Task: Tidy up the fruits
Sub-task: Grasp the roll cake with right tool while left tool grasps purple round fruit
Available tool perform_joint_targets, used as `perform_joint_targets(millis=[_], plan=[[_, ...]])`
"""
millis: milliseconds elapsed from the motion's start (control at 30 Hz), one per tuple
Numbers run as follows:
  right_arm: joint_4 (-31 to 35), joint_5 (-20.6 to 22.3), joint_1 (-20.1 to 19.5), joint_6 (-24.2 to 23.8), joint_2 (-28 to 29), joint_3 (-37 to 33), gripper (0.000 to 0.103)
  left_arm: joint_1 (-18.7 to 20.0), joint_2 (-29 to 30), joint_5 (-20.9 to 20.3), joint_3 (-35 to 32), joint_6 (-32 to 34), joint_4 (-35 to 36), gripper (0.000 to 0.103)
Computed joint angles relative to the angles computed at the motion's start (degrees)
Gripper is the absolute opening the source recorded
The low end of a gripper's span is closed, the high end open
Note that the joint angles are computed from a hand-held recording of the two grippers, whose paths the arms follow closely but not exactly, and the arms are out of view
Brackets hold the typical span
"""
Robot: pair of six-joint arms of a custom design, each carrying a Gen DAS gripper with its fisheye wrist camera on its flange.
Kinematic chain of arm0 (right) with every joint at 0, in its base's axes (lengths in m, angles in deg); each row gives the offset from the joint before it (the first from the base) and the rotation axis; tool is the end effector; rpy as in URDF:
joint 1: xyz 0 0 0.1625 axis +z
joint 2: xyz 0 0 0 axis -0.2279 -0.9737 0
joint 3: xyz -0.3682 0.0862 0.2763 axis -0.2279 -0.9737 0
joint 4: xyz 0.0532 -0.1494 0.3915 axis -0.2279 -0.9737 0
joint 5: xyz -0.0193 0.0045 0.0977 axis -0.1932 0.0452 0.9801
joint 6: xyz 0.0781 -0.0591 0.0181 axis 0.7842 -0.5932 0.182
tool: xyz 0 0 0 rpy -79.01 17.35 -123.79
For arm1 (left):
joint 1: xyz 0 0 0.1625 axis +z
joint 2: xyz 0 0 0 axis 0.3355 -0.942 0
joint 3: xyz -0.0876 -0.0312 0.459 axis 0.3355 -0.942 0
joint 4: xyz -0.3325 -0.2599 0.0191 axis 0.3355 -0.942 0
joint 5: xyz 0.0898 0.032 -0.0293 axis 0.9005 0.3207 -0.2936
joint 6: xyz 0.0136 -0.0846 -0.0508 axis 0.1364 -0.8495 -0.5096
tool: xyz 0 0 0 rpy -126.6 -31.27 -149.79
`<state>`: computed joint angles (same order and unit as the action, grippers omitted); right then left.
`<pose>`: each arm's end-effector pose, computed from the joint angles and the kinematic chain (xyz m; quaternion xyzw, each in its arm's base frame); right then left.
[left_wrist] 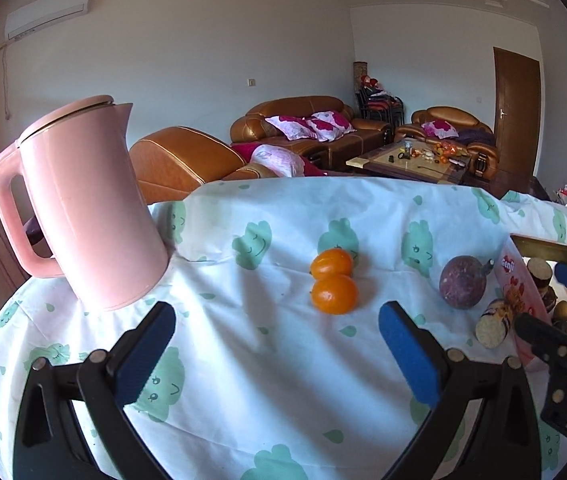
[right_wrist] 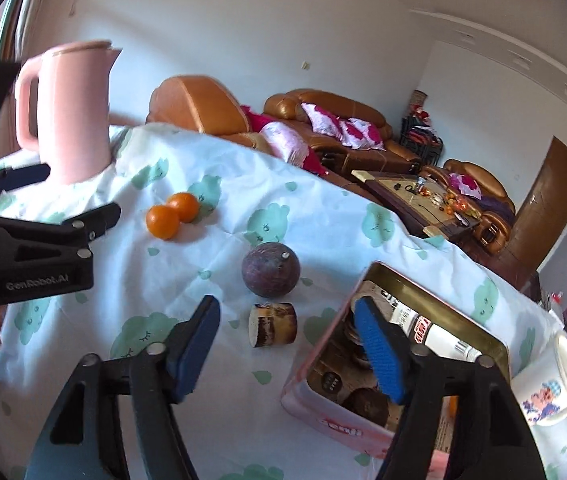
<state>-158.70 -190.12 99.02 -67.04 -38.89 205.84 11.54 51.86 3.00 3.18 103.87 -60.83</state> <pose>0.0487 -0.4092 0.3189 0.1788 -0.7799 0.3667 0.4746 -0.3973 -0.4909 -0.0361 0.3250 0.8124 -0.3835 0.2954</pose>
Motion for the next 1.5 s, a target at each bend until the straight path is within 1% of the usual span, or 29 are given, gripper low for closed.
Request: perform_joint_targets(millis=[33, 100, 133, 200, 267, 300, 333, 400, 500, 567, 600, 633, 667, 767, 833, 867, 900, 967, 1033, 1133, 1167, 1200, 1267, 1367, 1433, 1500], plan=[[3.2, -1.9, 0.5, 0.0, 0.3, -1.3, 0.05, 0.1, -0.2, 0.0, 0.0, -0.2, 0.0, 0.103], [10.1, -4.4, 0.4, 1.3, 0.5, -3.7, 0.049, 0.2, -0.5, 0.1, 0.1, -0.7, 0.0, 0.103], [11.9, -5.3, 0.3, 1.4, 0.9, -4.6, 0.049, 0.3, -0.6, 0.1, 0.0, -1.0, 0.2, 0.103], [14.0, -7.5, 0.3, 0.0, 2.1, -6.0, 0.049, 0.6, -0.8, 0.6, -0.2, -2.0, 0.8, 0.103], [15.6, -11.2, 0.7, -1.0, 3.8, -7.7, 0.048, 0.8, -1.1, 1.4, 0.0, -2.8, 0.9, 0.103], [16.2, -13.1, 0.8, -1.5, 4.4, -8.4, 0.047, 0.9, -1.3, 1.8, 0.0, -3.2, 1.0, 0.103], [17.6, -14.8, 0.7, -1.5, 5.0, -9.2, 0.042, 0.9, -1.5, 2.1, 0.1, -3.5, 1.0, 0.103], [19.7, -16.2, 0.8, -1.3, 5.2, -10.0, 0.04, 1.0, -1.8, 2.7, 0.3, -3.8, 0.8, 0.103], [24.9, -16.9, 1.0, 2.5, 3.8, -10.6, 0.04, 1.0, -2.0, 2.7, 0.7, -3.5, 0.4, 0.103], [25.0, -17.3, 1.3, 2.2, 3.1, -9.8, 0.039, 0.9, -1.8, 2.4, 0.7, -3.5, 0.5, 0.103], [25.7, -16.3, 1.3, 2.8, 2.0, -8.9, 0.037, 0.9, -1.7, 2.4, 0.5, -3.4, 0.6, 0.103], [25.5, -14.3, 1.1, 3.8, 0.5, -7.7, 0.036, 0.9, -1.5, 2.5, 0.5, -3.3, 0.8, 0.103], [24.0, -12.0, 1.0, 4.7, -1.0, -6.2, 0.036, 0.9, -1.4, 2.6, 0.4, -3.2, 0.8, 0.103], [13.8, -4.1, 0.3, 6.4, -4.3, -1.6, 0.036, 0.8, -1.3, 3.7, 0.9, -1.3, -0.4, 0.103], [9.2, 2.1, -1.2, 9.6, -7.4, 1.5, 0.036, 0.5, -1.3, 4.8, 1.3, 0.5, -1.5, 0.103], [6.5, 4.6, -1.9, 10.9, -8.2, 2.6, 0.036, 0.4, -1.2, 5.6, 1.5, 1.3, -2.0, 0.103], [2.6, 6.0, -2.4, 11.6, -8.1, 3.5, 0.036, 0.4, -1.1, 6.7, 1.7, 2.1, -2.3, 0.103], [-6.0, 7.5, -3.5, 11.6, -6.9, 4.6, 0.036, 0.5, -0.5, 9.8, 1.0, 2.9, -1.7, 0.103], [-10.1, 10.1, -5.8, 13.0, -6.9, 5.4, 0.036, 0.6, 0.8, 12.4, -0.7, 3.1, 0.0, 0.103], [-12.1, 11.1, -7.8, 14.3, -6.7, 4.2, 0.036, 0.7, 3.2, 16.9, -4.6, 3.7, 3.0, 0.103], [-12.6, 11.2, -7.9, 14.4, -6.9, 4.1, 0.036, 0.7, 4.3, 18.3, -6.5, 4.2, 4.3, 0.103], [-12.9, 12.2, -8.6, 14.7, -7.8, 4.6, 0.036, 0.6, 5.7, 18.8, -8.5, 5.0, 5.5, 0.103], [-11.9, 13.9, -9.8, 15.6, -10.0, 5.3, 0.036, 0.0, 8.8, 17.7, -12.9, 6.9, 7.5, 0.103], [-9.4, 15.6, -11.2, 17.2, -11.8, 5.2, 0.036, -0.2, 14.2, 16.2, -21.1, 8.5, 13.6, 0.103], [-6.6, 16.2, -11.8, 18.4, -12.9, 4.9, 0.036, -0.1, 17.4, 15.9, -26.4, 8.3, 18.0, 0.102], [-5.6, 16.6, -12.3, 18.7, -13.2, 4.7, 0.036, 0.4, 20.2, 16.2, -31.6, 7.5, 22.2, 0.102]])
